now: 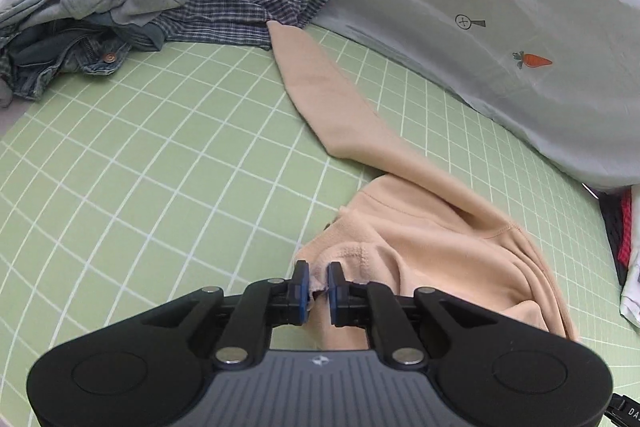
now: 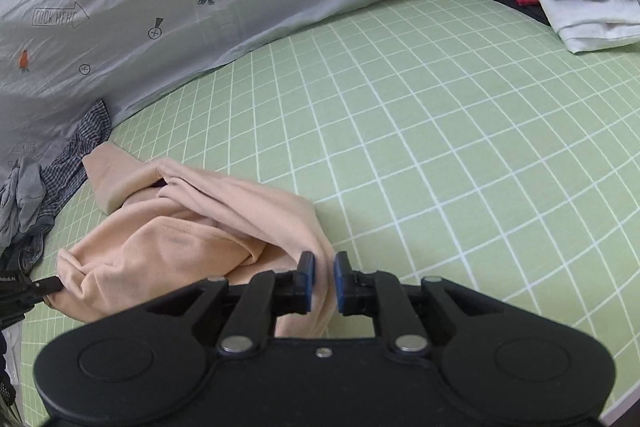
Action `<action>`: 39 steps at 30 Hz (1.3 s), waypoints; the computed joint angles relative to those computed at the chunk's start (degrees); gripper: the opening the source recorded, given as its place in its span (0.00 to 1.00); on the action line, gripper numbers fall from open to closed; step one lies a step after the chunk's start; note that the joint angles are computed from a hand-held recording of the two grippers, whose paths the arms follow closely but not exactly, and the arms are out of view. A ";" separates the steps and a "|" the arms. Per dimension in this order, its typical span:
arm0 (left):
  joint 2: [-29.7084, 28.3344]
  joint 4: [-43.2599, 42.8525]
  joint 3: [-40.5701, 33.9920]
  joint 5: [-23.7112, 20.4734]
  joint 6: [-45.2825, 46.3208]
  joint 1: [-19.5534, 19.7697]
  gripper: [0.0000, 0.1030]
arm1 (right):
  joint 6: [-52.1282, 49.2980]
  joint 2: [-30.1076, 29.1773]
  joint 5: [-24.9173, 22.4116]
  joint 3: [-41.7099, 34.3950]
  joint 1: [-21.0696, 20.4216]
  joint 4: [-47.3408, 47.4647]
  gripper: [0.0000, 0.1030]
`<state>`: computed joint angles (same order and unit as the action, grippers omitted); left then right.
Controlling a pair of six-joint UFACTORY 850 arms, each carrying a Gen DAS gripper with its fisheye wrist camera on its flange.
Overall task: Fold clothes
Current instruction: 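Pull the beige shirt out of the pile and lay it on the table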
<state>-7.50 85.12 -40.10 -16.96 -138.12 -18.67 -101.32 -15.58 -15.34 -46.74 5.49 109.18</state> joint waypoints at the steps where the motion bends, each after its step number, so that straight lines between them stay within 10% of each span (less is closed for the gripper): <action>1: 0.50 -3.58 0.07 -1.76 2.04 -1.08 0.21 | 0.46 0.05 -0.67 -0.17 -0.43 -1.92 0.19; 5: 2.17 -13.21 0.25 -8.41 5.88 -4.98 0.71 | -5.42 0.86 -0.39 -0.32 -0.80 -2.61 0.60; 9: 2.51 -17.71 0.34 -10.15 4.90 -7.63 0.81 | -14.33 0.93 0.33 -0.18 -1.06 2.49 0.94; 22: -0.23 -6.02 1.14 1.61 -15.21 -9.15 0.83 | 0.40 -3.52 -0.21 -3.62 -0.14 -16.85 0.96; 35: -1.82 -3.76 0.46 -1.40 -20.19 -9.54 0.81 | 0.76 -5.58 1.03 -5.79 0.04 -17.34 0.96; 39: -3.00 -2.01 0.41 1.88 -21.88 -9.28 0.46 | 5.35 -6.16 0.27 -6.52 0.14 -22.71 0.96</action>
